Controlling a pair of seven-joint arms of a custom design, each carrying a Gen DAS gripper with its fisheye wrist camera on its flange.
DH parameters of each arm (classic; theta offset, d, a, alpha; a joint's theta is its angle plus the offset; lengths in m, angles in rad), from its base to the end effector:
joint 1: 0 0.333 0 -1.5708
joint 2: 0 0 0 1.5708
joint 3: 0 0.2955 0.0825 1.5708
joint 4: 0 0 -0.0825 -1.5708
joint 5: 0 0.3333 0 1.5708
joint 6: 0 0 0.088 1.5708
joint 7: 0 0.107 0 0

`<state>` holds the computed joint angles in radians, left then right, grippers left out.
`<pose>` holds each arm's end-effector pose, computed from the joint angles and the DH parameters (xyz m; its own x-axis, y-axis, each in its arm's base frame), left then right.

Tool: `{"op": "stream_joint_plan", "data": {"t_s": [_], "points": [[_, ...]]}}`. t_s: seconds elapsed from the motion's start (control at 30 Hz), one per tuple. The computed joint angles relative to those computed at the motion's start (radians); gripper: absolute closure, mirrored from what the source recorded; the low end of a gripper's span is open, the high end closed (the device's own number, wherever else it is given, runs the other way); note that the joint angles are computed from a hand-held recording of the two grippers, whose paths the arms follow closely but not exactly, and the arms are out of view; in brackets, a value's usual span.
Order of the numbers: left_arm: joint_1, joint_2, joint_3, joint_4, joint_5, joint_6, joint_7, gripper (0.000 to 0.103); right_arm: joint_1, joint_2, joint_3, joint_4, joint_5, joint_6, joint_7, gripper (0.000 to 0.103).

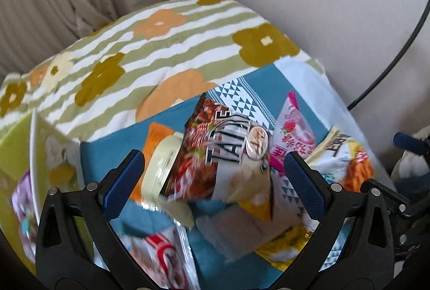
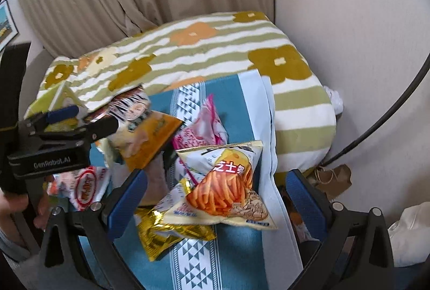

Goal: Organize snacks
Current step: 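Grasp the dark TATER bag with the left gripper while the right grasps the orange-stick bag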

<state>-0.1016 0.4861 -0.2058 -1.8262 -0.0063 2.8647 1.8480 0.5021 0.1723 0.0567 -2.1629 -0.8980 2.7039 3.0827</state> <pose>0.6182 -0.1783 0.3521 -0.4911 -0.8697 -0.0485 -0.7218 0.4375 -0.5363 0.4451 0.3092 0.3618 -0.1695 -0.9816 -0.0880 -0.8033 0.1893 -0.5647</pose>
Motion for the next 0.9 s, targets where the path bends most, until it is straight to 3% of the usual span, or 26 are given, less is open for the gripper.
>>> {"op": "stream_joint_plan", "data": {"t_s": [0.07, 0.33, 0.43, 0.6, 0.73, 0.9], "points": [[-0.047, 0.046, 0.042, 0.069, 0.061, -0.053, -0.013, 0.001, 0.001, 0.025, 0.000, 0.023, 0.015, -0.026, -0.016, 0.001], [-0.087, 0.139, 0.066, 0.188, 0.161, -0.139, 0.013, 0.001, 0.022, 0.101, -0.024, 0.090, 0.064, -0.085, -0.080, 0.001], [-0.067, 0.150, 0.043, 0.207, 0.144, -0.178, 0.040, 0.019, 0.039, 0.121, -0.032, 0.109, 0.054, -0.113, -0.092, 0.001], [-0.066, 0.151, 0.039, 0.200, 0.134, -0.171, 0.052, 0.028, 0.043, 0.153, -0.037, 0.137, 0.083, -0.118, -0.128, 0.005], [-0.059, 0.142, 0.033, 0.185, 0.121, -0.160, 0.061, 0.030, 0.036, 0.176, -0.039, 0.150, 0.133, -0.101, -0.185, 0.019], [-0.058, 0.120, 0.036, 0.154, 0.111, -0.146, 0.053, 0.031, 0.046, 0.196, -0.049, 0.162, 0.177, -0.093, -0.234, 0.023]]}}
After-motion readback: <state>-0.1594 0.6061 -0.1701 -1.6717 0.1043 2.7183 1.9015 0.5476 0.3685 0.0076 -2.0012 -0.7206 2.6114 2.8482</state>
